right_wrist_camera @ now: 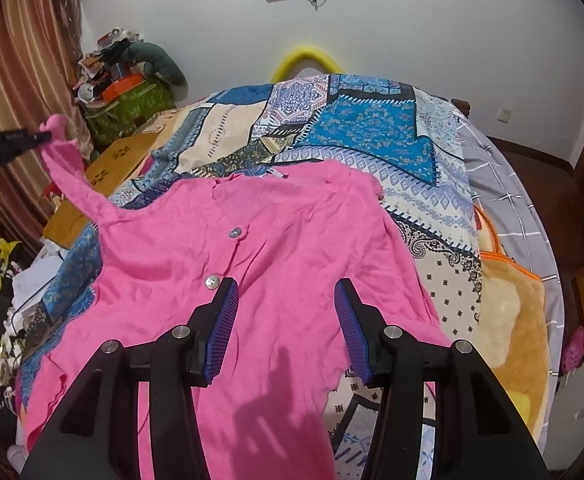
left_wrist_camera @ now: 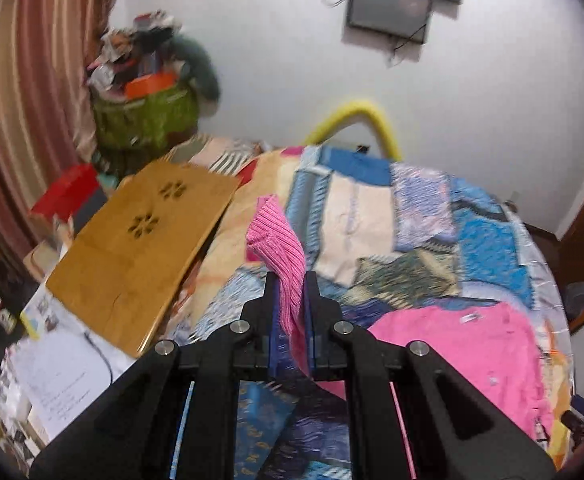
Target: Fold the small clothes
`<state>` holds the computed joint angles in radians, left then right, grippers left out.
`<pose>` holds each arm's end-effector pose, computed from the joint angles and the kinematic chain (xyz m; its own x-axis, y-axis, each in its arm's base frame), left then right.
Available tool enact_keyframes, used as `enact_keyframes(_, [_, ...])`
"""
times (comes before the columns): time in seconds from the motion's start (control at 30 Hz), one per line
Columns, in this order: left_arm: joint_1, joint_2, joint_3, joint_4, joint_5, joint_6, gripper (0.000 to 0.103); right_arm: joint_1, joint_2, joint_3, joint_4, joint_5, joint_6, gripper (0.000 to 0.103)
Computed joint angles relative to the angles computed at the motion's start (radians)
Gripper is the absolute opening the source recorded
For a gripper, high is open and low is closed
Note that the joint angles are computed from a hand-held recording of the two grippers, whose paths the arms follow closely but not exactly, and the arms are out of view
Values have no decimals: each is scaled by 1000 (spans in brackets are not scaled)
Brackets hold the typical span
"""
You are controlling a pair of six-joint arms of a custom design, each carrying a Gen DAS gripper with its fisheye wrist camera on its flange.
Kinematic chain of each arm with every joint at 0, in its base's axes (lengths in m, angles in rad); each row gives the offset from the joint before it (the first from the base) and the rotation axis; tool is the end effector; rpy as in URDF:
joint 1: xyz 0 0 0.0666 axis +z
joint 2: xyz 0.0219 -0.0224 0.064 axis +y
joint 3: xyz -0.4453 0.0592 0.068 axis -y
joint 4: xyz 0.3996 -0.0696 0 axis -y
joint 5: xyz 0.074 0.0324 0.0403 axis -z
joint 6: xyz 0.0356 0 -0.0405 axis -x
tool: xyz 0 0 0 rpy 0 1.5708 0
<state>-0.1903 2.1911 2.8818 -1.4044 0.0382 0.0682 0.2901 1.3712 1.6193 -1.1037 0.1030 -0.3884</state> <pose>0.7133 -0.1392 0.6361 -0.6561 0.0570 -0.7525 0.1731 0.9819 -0.0765 0.4412 0.1275 0.5959 -0.7528 0.1684 -0.6363 0.0704 0.9818 0.1765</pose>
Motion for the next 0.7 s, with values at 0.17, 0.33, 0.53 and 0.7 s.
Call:
enact_keyframes(0.17, [-67, -23, -25, 18, 29, -39, 10, -12, -24, -22, 5, -4, -7, 47])
enact_keyframes(0.33, [-154, 13, 19, -22, 44, -98, 10, -30, -61, -56, 11, -1, -20, 47])
enact_keyframes(0.53, [-243, -23, -129, -6, 88, -143, 10, -70, -107, -108, 24, -4, -42, 54])
enact_keyframes(0.7, [-301, -73, -304, 17, 80, -208, 10, -103, -131, -145, 14, -19, -61, 54])
